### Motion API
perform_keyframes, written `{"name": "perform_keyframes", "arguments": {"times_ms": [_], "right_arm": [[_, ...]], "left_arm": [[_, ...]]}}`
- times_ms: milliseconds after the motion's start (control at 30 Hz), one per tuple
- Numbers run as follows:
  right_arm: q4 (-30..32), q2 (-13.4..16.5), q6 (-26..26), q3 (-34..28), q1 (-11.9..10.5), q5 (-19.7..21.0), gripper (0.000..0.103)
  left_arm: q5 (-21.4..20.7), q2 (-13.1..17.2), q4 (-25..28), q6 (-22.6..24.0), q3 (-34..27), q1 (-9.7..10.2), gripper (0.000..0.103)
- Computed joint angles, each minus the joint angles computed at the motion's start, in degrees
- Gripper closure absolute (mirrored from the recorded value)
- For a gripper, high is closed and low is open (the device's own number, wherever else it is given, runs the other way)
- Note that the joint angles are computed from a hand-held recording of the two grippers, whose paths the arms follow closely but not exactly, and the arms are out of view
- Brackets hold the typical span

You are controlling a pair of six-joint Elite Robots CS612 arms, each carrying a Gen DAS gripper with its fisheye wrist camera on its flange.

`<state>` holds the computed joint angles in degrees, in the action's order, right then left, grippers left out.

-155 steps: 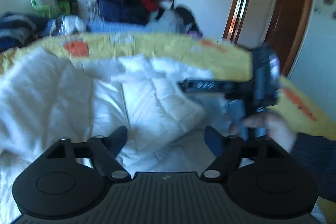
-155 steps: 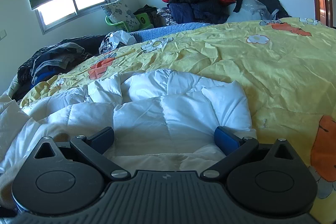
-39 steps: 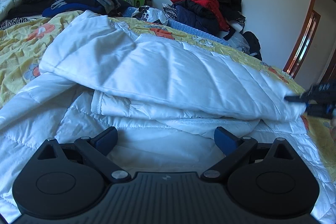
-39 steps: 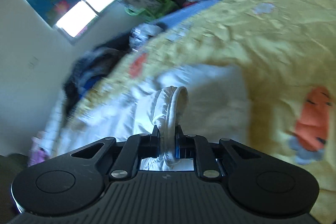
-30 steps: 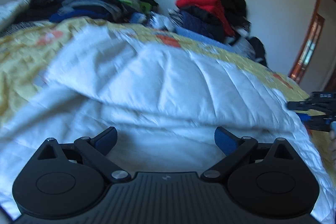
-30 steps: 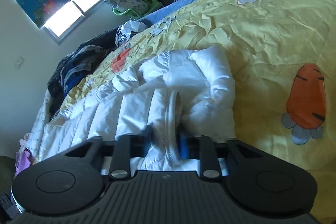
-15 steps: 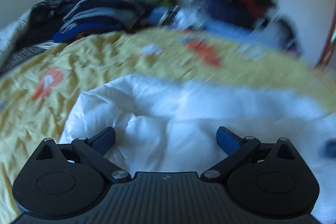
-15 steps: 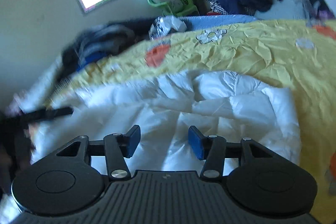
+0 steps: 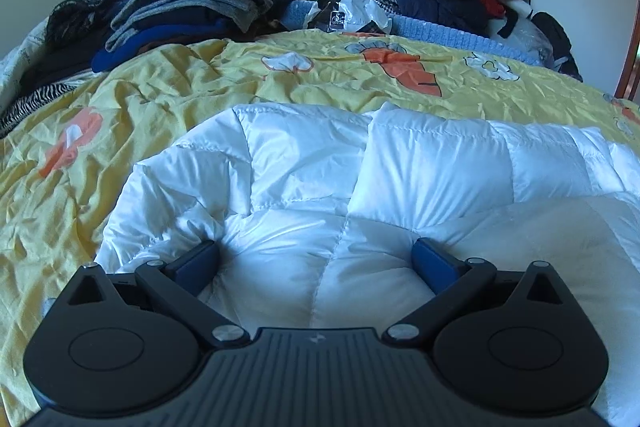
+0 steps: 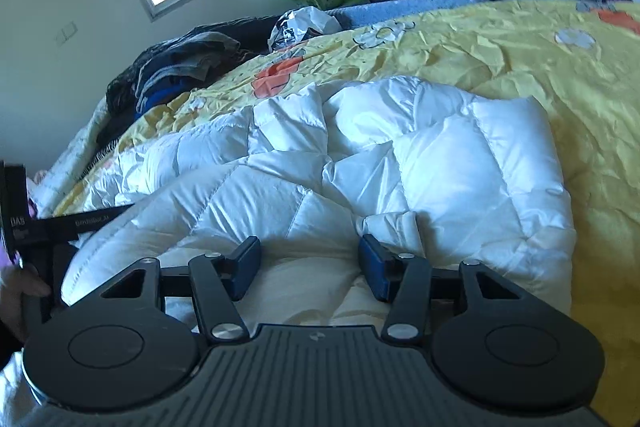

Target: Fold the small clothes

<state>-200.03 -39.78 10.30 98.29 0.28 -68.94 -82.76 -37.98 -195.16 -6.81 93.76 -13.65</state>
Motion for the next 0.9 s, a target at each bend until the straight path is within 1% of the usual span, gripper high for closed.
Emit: {"name": "perform_keyframes", "arguments": {"times_ms": [67, 100, 133, 167, 200, 267, 300, 333, 400, 433, 467, 533, 600, 667, 700, 767, 900], "right_arm": [[0.1, -0.6, -0.2, 0.4, 0.2, -1.2, 0.046], [-0.5, -1.2, 0.7, 1.2, 0.5, -2.6, 0.046], [-2.0, -1.8, 2.7, 2.2, 0.6, -3.8, 0.045], [-4.5, -2.2, 4.9, 3.5, 0.6, -4.0, 0.042], [-7.4, -2.7, 6.5, 4.8, 0.4, -3.1, 0.040], [-12.0, -3.6, 6.3, 7.5, -0.2, -0.3, 0.033], [-12.8, -4.1, 5.6, 8.4, -0.3, 0.5, 0.031], [-13.6, -4.6, 5.2, 9.3, -0.3, 0.5, 0.029], [-15.4, -4.8, 4.3, 10.0, -0.3, 1.1, 0.028], [-15.2, -4.9, 3.7, 10.0, -0.3, 1.5, 0.028], [-14.5, -4.9, 3.3, 9.7, 0.0, 1.0, 0.027], [-11.5, -5.0, 1.8, 9.1, 0.5, 0.1, 0.027], [-7.2, -5.0, -1.1, 8.5, 1.1, -0.8, 0.026], [-2.9, -4.8, -4.5, 8.0, 1.8, -2.3, 0.025], [-2.2, -4.4, -5.7, 7.9, 1.8, -2.2, 0.025], [-3.4, -3.7, -6.2, 7.8, 1.8, -1.7, 0.024], [-4.5, -3.0, -5.9, 7.6, 1.5, -0.1, 0.021]], "left_arm": [[1.0, -0.5, -0.9, 0.6, 0.7, -0.13, 0.000], [2.4, -1.1, -1.3, 0.1, 1.6, -0.35, 0.000], [3.7, -1.9, -2.5, -0.8, 2.9, -0.61, 0.000], [4.4, -2.7, -4.4, -1.5, 4.5, -0.76, 0.000], [4.5, -3.5, -7.1, -2.2, 6.3, -0.87, 0.000], [2.6, -4.5, -13.7, -1.9, 9.5, -0.84, 0.000], [1.5, -5.0, -15.5, -0.8, 10.6, -0.87, 0.000], [0.8, -5.5, -16.2, 0.7, 11.5, -1.07, 0.000], [-0.5, -6.0, -16.1, 3.9, 12.6, -1.56, 0.000], [-0.9, -6.1, -15.5, 5.6, 12.8, -1.91, 0.000], [-0.4, -6.0, -14.9, 7.2, 12.9, -2.44, 0.000], [1.2, -5.2, -15.4, 9.3, 13.0, -3.37, 0.000], [1.4, -4.6, -14.7, 8.8, 12.6, -3.54, 0.000], [-0.3, -4.1, -13.5, 7.5, 12.0, -2.99, 0.000], [-1.1, -3.8, -13.5, 7.0, 11.8, -2.69, 0.000], [-2.1, -3.4, -13.4, 6.2, 11.5, -2.34, 0.000], [-2.8, -3.3, -12.1, 5.5, 11.1, -2.11, 0.000]]}}
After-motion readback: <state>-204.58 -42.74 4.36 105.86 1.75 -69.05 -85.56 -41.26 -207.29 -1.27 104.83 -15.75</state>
